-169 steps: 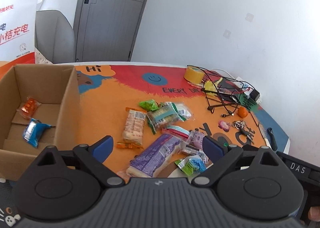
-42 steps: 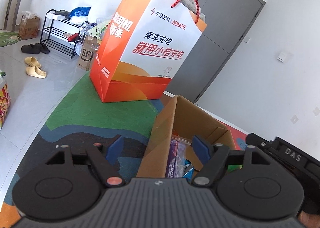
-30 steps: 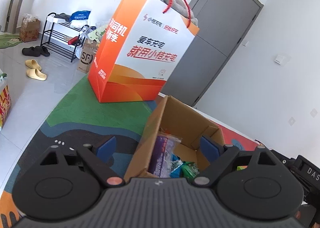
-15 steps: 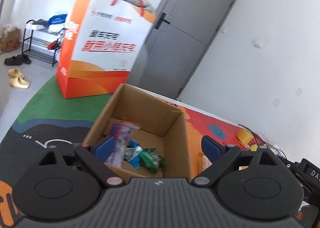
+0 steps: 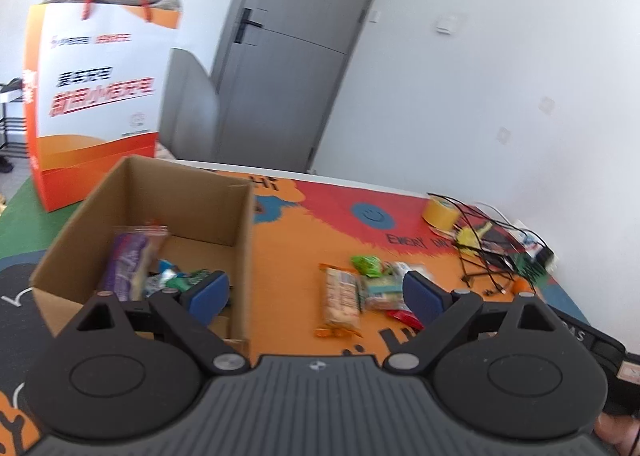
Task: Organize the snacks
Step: 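Move both open grippers back toward the remaining snacks on the table, then grasp the biscuit pack with the left gripper while the right grasps the pink snack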
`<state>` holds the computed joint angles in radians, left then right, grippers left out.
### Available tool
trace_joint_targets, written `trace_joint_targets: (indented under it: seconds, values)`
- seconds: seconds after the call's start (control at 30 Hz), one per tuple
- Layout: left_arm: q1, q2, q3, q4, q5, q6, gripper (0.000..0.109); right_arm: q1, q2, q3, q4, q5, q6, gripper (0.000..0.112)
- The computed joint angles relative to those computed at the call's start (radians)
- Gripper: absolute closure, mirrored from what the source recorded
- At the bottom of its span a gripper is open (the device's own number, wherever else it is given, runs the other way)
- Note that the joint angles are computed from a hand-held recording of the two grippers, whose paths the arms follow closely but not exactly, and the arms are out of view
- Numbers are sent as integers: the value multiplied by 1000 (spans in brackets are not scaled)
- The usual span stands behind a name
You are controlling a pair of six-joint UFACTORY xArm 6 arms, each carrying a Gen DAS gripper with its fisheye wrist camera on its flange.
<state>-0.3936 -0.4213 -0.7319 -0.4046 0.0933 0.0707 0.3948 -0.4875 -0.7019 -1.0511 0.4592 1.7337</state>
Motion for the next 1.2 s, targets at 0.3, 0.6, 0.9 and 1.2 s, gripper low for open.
trace_joint_targets:
  seconds: [0.3, 0.6, 0.9, 1.2]
  values:
    - [-68, 100, -64, 277, -8, -213, 16, -153, -73, 133, -22, -148, 73, 22]
    - [-62, 237, -157, 584, 17, -523, 16, -262, -41, 167, -52, -323, 76, 29]
    - [-57, 349, -237, 595, 45, -557, 19, -292, 71, 115, -113, -397, 126, 39]
    - [-43, 447, -323, 573, 87, -550, 34, -306, 203, 44, -79, -469, 69, 62]
